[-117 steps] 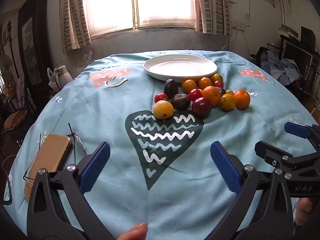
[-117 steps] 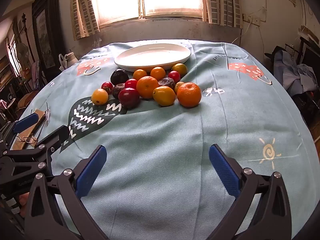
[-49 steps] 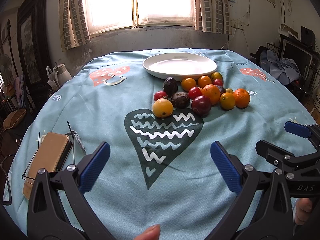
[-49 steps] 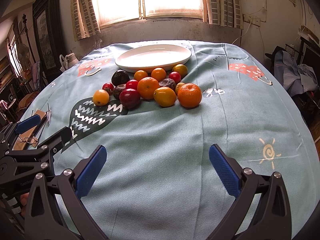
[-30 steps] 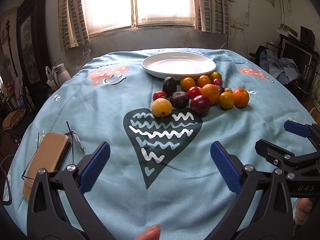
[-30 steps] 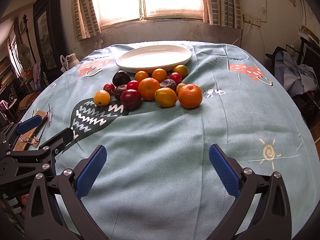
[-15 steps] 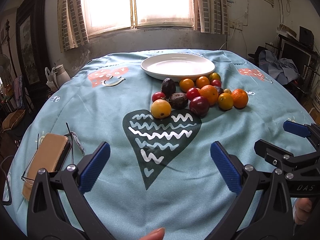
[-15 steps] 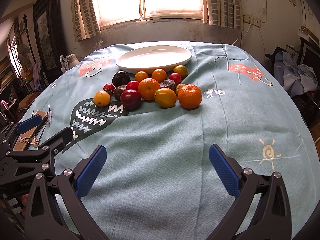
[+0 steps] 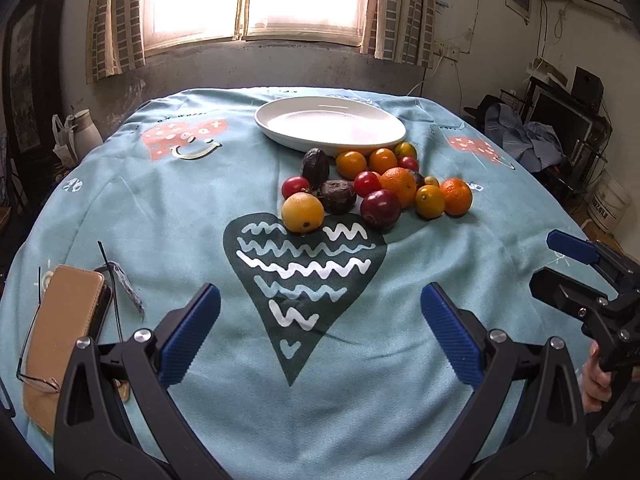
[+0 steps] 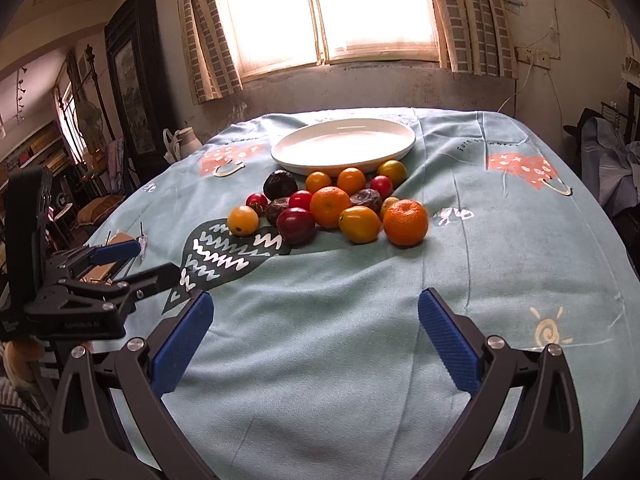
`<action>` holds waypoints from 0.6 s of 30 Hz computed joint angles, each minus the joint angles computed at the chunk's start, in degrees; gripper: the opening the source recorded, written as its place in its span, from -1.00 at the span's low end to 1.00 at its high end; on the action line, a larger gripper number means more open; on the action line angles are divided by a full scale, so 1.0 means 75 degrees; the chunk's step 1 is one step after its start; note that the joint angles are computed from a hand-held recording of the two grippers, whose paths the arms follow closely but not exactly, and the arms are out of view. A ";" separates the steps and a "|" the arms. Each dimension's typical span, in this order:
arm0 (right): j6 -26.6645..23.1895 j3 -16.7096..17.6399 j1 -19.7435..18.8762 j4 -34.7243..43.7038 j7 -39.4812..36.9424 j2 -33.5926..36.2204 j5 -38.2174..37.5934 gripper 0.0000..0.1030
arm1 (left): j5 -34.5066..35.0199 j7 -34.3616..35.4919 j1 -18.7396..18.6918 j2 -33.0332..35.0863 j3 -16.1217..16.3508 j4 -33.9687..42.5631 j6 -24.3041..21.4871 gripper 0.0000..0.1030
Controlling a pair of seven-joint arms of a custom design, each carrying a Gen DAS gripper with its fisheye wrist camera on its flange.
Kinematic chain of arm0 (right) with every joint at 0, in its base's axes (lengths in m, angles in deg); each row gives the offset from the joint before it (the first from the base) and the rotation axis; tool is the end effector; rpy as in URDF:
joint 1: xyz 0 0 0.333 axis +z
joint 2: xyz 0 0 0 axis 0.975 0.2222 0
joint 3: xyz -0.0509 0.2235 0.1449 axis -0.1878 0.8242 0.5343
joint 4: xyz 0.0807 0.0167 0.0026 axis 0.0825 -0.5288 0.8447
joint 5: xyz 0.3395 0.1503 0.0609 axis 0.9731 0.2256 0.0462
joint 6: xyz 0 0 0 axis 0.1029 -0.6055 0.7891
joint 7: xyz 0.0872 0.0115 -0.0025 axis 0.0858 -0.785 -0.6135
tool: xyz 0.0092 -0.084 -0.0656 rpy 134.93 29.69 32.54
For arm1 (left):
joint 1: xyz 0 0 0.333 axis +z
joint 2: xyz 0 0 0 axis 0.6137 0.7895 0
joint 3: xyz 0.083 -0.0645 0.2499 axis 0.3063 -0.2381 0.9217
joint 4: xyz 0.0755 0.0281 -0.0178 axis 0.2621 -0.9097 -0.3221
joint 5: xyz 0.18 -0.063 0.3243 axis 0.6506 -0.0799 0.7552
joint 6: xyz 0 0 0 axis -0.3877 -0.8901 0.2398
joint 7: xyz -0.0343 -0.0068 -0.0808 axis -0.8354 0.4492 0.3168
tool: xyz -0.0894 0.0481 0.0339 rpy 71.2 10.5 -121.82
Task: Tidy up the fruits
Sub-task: 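Grasp the yellow round fruit with the left tool while the right tool grasps the large orange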
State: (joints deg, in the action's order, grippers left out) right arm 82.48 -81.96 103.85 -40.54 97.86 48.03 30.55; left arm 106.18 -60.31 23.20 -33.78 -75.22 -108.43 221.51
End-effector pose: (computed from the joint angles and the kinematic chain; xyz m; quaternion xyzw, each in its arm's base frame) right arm 0.4631 0.2576 0.4864 -0.7894 0.4511 -0.1242 0.3974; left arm 0.4112 -0.3043 0.4294 -0.6914 0.5976 -0.2951 0.2790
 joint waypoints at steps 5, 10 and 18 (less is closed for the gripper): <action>-0.0692 0.0125 -0.0618 0.1443 0.1550 0.0934 -0.1888 0.97 | -0.0708 0.1224 0.0061 0.0550 0.0255 0.0984 -0.0873 0.96; -0.1129 0.0059 -0.0759 0.3009 0.2475 0.2436 -0.2621 0.97 | -0.0496 0.1497 0.0010 0.1707 0.0515 0.1903 -0.0657 0.96; -0.1524 0.0193 -0.1066 0.3600 0.1970 0.3331 -0.1509 0.79 | -0.0889 0.2000 -0.0036 0.2425 0.1030 0.2024 0.0515 0.91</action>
